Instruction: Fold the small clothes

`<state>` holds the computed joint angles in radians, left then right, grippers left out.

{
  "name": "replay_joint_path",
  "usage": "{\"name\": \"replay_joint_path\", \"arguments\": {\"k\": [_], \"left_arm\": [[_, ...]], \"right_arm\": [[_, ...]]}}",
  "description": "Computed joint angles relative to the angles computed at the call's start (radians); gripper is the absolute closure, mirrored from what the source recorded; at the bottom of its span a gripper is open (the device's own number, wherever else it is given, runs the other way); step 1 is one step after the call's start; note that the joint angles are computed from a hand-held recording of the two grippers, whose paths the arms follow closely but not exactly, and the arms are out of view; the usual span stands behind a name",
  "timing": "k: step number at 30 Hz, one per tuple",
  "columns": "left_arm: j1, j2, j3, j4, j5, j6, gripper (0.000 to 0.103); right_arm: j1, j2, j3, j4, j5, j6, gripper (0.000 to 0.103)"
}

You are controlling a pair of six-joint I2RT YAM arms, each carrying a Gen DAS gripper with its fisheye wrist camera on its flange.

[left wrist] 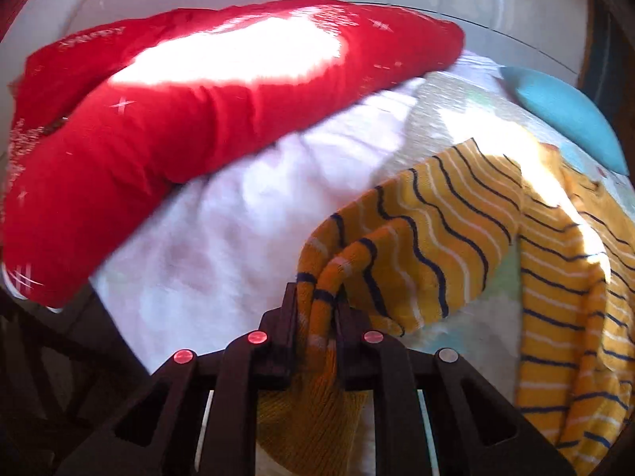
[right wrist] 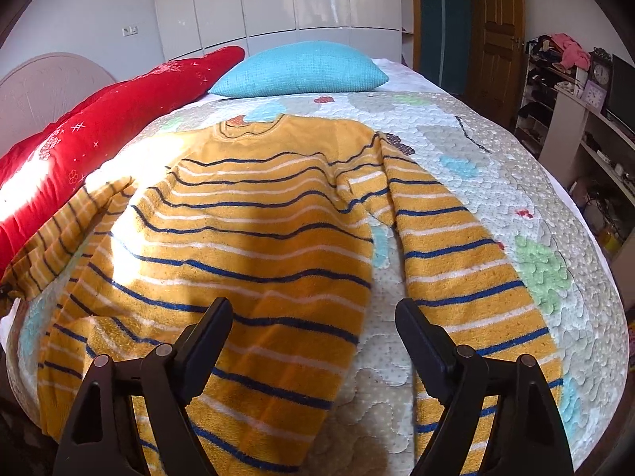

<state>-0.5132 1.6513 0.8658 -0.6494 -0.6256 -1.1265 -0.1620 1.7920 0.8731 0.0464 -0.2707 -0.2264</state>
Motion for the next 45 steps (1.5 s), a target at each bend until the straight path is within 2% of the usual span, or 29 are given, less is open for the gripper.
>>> {"name": "replay_joint_path", "arguments": {"k": [1,3,6,10,15,17,18,19,20,21,22,25,28,29,32,33,34,36,37,38,40,43,45], "left_arm": [[0.024,-0.008,-0.001,-0.027,-0.002,-0.003,0.086],[0.045,-0.066,-0.044,-0.003,0.023,0.017,0.084],[-0.060,-0.132,-0.084,0.002,0.009,-0.038,0.080],[-0.185,-0.194,-0.192,0.207,0.071,-0.039,0.060],[-0.318,-0.051,-0.195,0.494,0.229,-0.011,0.059],[-0.347,0.048,-0.137,0.519,0.258,0.005,0.059],[-0.365,0.079,-0.102,0.495,0.229,0.008,0.058],[-0.377,0.089,-0.094,0.497,0.219,0.013,0.058],[-0.371,0.091,-0.096,0.528,0.242,0.031,0.068],[-0.361,0.095,-0.094,0.545,0.272,0.040,0.083],[-0.354,0.110,-0.064,0.495,0.281,0.037,0.096],[-0.390,0.124,0.005,0.347,0.202,-0.007,0.096],[-0.450,0.123,0.063,0.123,0.076,-0.136,0.096],[-0.448,0.102,0.046,0.103,0.075,-0.162,0.096],[-0.419,0.011,-0.068,0.214,0.117,-0.156,0.095],[-0.429,-0.006,-0.083,0.222,0.104,-0.158,0.095],[-0.447,-0.021,-0.089,0.216,0.081,-0.164,0.095],[-0.497,-0.042,-0.091,0.197,0.028,-0.185,0.091],[-0.517,-0.048,-0.086,0.192,0.011,-0.191,0.085],[-0.540,-0.046,-0.074,0.183,-0.010,-0.208,0.077],[-0.567,-0.052,-0.056,0.172,-0.037,-0.228,0.069],[-0.609,-0.032,0.000,0.152,-0.059,-0.243,0.065],[-0.617,-0.010,0.043,0.146,-0.063,-0.218,0.059]], "right_arm": [[-0.012,0.006,0.008,-0.010,-0.007,0.005,0.015],[-0.035,0.012,0.020,-0.037,-0.031,0.010,0.015],[-0.069,0.007,0.024,-0.099,-0.090,-0.016,0.015],[-0.104,-0.011,-0.004,-0.178,-0.141,-0.074,0.015],[-0.155,-0.002,-0.048,-0.252,-0.205,-0.093,0.015],[-0.168,-0.017,-0.085,-0.241,-0.246,-0.088,0.015],[-0.169,-0.031,-0.106,-0.232,-0.266,-0.091,0.022],[-0.166,-0.039,-0.119,-0.233,-0.293,-0.102,0.048],[-0.158,-0.039,-0.115,-0.257,-0.317,-0.117,0.066],[-0.150,-0.026,-0.099,-0.295,-0.344,-0.142,0.089],[-0.149,-0.019,-0.088,-0.317,-0.361,-0.154,0.093],[-0.209,-0.035,-0.074,-0.374,-0.390,-0.189,0.095],[-0.290,-0.053,-0.062,-0.417,-0.363,-0.250,0.095],[-0.313,-0.042,-0.045,-0.449,-0.359,-0.276,0.095],[-0.387,-0.031,-0.008,-0.528,-0.381,-0.373,0.093],[-0.418,-0.052,-0.008,-0.529,-0.391,-0.388,0.088],[-0.449,-0.079,-0.013,-0.507,-0.391,-0.393,0.080],[-0.496,-0.132,-0.043,-0.396,-0.360,-0.365,0.034],[-0.507,-0.147,-0.061,-0.318,-0.334,-0.344,0.026],[-0.508,-0.143,-0.061,-0.255,-0.293,-0.323,0.026],[-0.501,-0.097,-0.040,-0.161,-0.214,-0.294,0.026],[-0.484,0.001,0.037,-0.197,-0.185,-0.292,0.026],[-0.473,-0.021,0.002,-0.202,-0.208,-0.322,0.026]]}}
